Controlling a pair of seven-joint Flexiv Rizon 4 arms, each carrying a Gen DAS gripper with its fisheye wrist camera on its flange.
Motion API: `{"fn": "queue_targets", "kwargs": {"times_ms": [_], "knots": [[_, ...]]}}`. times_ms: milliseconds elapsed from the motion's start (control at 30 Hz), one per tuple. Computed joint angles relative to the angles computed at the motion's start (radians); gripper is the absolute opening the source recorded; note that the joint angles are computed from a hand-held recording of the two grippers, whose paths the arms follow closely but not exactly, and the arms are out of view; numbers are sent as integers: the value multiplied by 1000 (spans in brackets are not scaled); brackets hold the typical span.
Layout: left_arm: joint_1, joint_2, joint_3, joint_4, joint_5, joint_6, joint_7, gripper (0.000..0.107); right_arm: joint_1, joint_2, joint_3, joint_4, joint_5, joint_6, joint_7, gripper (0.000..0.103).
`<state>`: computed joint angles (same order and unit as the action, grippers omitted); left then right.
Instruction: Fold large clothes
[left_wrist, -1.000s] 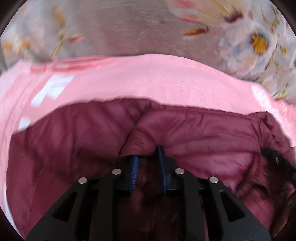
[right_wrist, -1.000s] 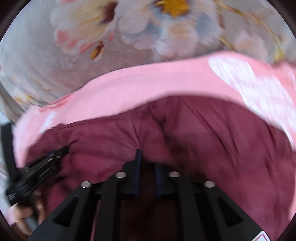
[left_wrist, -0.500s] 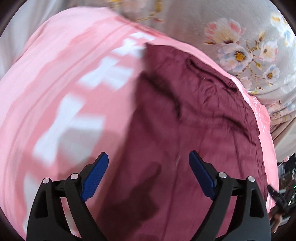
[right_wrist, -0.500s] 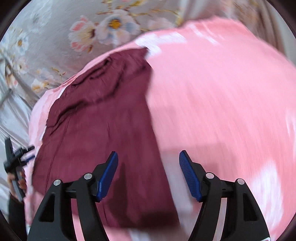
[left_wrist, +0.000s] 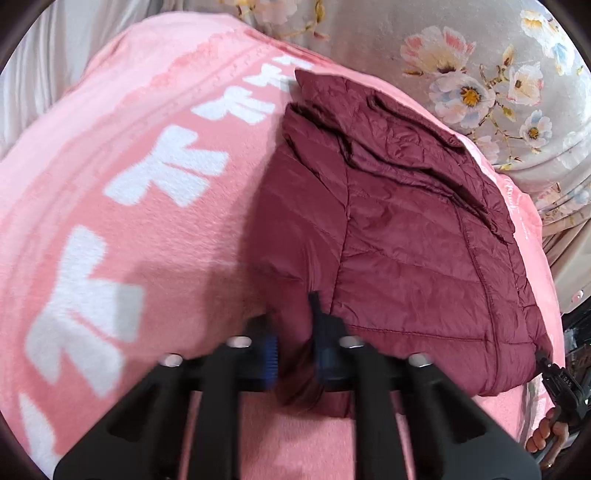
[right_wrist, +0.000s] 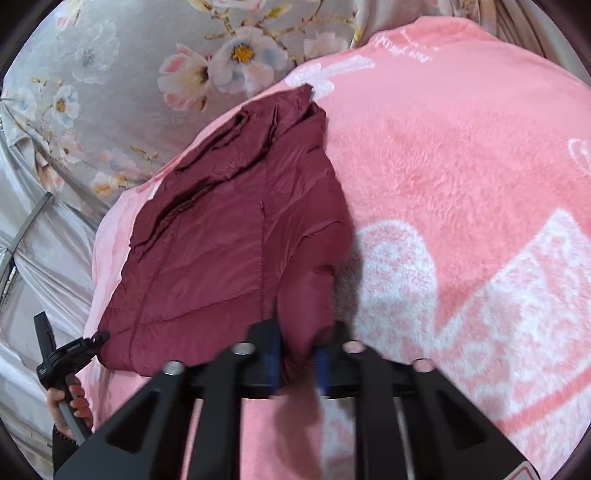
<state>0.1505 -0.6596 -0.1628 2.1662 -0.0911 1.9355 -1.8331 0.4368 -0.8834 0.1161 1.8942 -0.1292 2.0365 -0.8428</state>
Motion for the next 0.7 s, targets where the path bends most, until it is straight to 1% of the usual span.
{"fn": "queue_targets", "kwargs": {"times_ms": [33,67,100,200,267,333,367,433,467,533,567,600,633,700], "knots": [[38,20,-22,22,64,19,-38,8,10,12,-7,16,10,18,-8,6],[75,38,-64,57,63,47,-17,7,45,39,-36,50,41,49,-28,5],[94,55,-79,82,85,65,-28,6,60,59,-45,74,57,69,-44,4],[189,134,-143,188,201,142,-90,6,77,135,-45,174,92,152,-102,4],[285,195,-199,281,311,214,-169,6,111,203,-58,255,144,209,-160,4],[356,245,-234,341,402,253,-243,5,155,281,-67,338,220,264,-226,4],[386,286,-249,375,442,273,-283,5,170,307,-65,363,251,286,-254,4],[426,407,-260,444,501,295,-361,5,216,378,-67,422,331,341,-334,3],[439,453,-262,458,525,297,-395,5,224,404,-60,438,357,359,-363,3],[489,560,-282,470,602,288,-495,5,235,448,-43,447,402,383,-411,3],[512,624,-286,460,655,275,-563,5,232,467,-32,443,415,404,-426,3],[510,670,-275,442,688,254,-611,5,226,476,-20,431,423,418,-437,3],[494,688,-267,424,677,236,-603,5,219,481,-14,410,428,421,-446,3],[455,676,-276,415,542,211,-490,6,190,471,-4,358,410,403,-444,3]]}}
